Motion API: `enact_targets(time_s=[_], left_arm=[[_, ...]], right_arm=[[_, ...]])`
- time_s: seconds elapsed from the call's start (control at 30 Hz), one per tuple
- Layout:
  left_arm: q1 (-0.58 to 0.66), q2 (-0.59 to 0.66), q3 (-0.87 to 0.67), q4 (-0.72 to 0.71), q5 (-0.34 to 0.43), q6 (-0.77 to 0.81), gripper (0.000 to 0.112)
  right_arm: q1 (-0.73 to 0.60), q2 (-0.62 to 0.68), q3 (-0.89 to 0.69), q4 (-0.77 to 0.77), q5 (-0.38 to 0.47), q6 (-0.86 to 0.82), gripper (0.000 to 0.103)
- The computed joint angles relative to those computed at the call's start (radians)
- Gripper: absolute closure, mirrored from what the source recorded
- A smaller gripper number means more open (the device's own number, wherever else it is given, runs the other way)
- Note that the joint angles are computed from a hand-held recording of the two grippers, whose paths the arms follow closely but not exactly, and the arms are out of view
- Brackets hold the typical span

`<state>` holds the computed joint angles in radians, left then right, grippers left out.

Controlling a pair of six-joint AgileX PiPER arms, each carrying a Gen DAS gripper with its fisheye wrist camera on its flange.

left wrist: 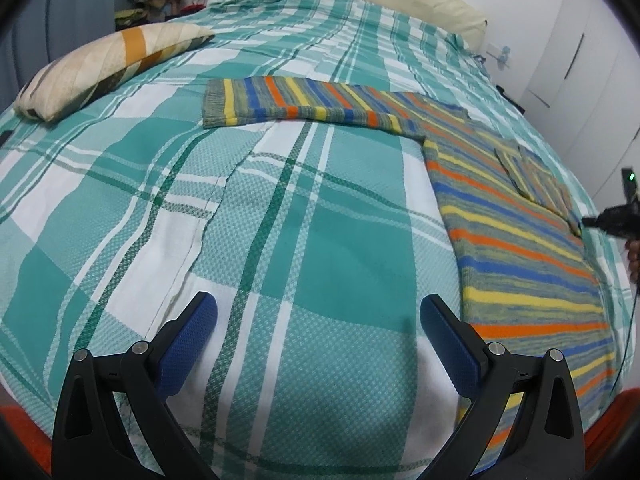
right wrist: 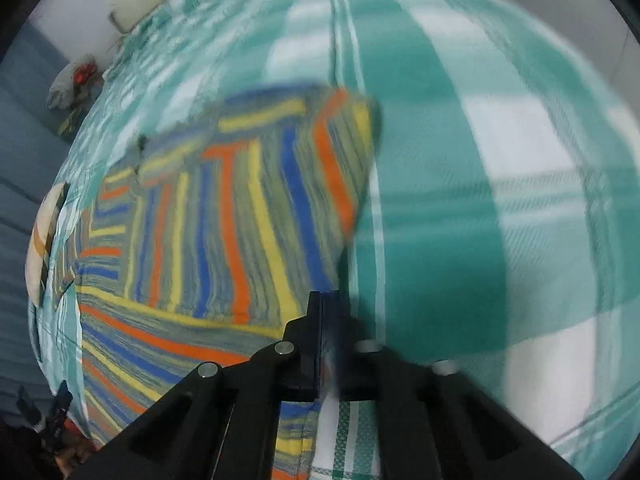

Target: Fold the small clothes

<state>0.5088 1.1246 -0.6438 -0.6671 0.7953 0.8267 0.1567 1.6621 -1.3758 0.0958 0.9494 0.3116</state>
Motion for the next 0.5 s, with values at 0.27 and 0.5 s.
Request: enact_targets(time_s=[0.27,0.5], left_arm=[[-0.110,-0.003,0.027,0.119,-0.111,-0.089,0.010],[-0.195,-0.001,0.032,0.244,-0.165,-0.212,0.010]], right_arm=[[0.048,0.245,-0.316,-0.134,0.128,-0.013,0.092],[0.063,0.079,-0.047,-0.352,-0.004,0.201,0.082]])
